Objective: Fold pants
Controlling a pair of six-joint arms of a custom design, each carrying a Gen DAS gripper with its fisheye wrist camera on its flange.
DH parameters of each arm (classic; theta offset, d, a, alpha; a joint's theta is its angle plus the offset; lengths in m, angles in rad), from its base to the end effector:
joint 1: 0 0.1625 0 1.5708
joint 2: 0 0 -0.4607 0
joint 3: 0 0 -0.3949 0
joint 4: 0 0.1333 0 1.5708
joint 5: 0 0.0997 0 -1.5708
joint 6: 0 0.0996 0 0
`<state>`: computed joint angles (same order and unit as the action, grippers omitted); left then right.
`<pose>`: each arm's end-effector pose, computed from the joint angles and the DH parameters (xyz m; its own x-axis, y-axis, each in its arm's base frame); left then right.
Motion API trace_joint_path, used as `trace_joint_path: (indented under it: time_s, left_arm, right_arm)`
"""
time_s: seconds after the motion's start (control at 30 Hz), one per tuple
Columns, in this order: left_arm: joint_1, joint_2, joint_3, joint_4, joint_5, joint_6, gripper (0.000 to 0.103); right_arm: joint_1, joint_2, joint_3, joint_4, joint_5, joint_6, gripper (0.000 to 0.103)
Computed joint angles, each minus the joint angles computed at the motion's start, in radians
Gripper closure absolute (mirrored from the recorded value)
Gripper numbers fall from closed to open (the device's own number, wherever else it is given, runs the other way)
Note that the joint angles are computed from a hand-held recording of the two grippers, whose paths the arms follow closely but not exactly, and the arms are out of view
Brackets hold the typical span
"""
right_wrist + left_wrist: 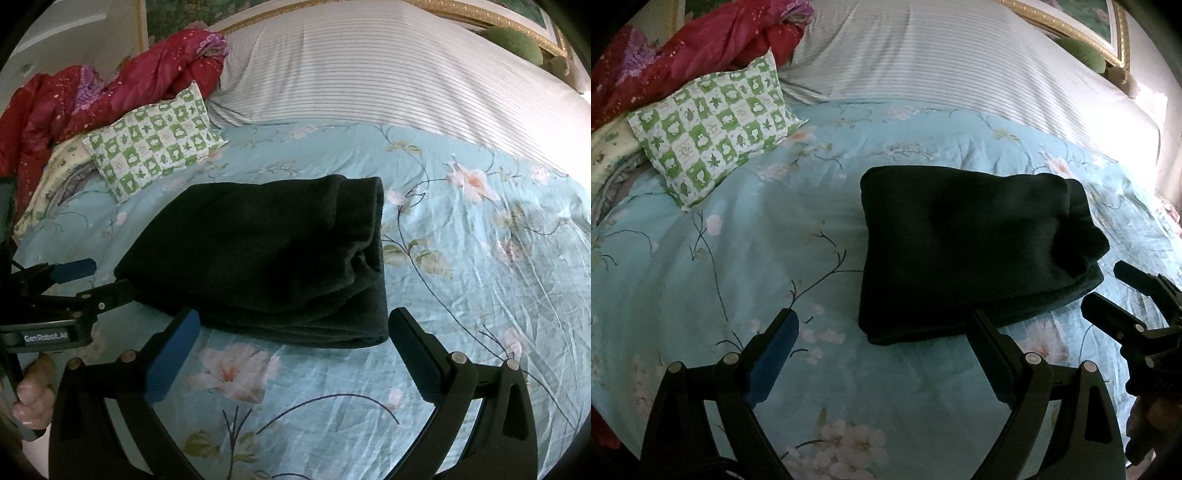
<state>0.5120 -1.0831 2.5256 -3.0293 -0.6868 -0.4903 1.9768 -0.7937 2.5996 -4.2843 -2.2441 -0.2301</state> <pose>-0.2170 -0.3632 0.1163 -0.6940 0.2516 -0.6746 0.6176 0.6896 -0.3782 0.2051 -0.2969 0.1376 -0.8328 0.0099 0.5535 -0.4448 0.5832 -0.6797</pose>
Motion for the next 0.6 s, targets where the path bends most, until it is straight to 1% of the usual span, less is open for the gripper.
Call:
trace_joint_path:
  time_s: [0.1, 0.6]
  left_arm:
    - [-0.006, 0.003, 0.004, -0.006, 0.012, 0.000, 0.010]
    - [-0.002, 0.007, -0.002, -0.012, 0.009, 0.015, 0.009]
  right_arm:
    - [0.005, 0.003, -0.001, 0.001, 0.001, 0.005, 0.001]
    - [0.005, 0.005, -0.007, 0.014, 0.009, 0.002, 0.001]
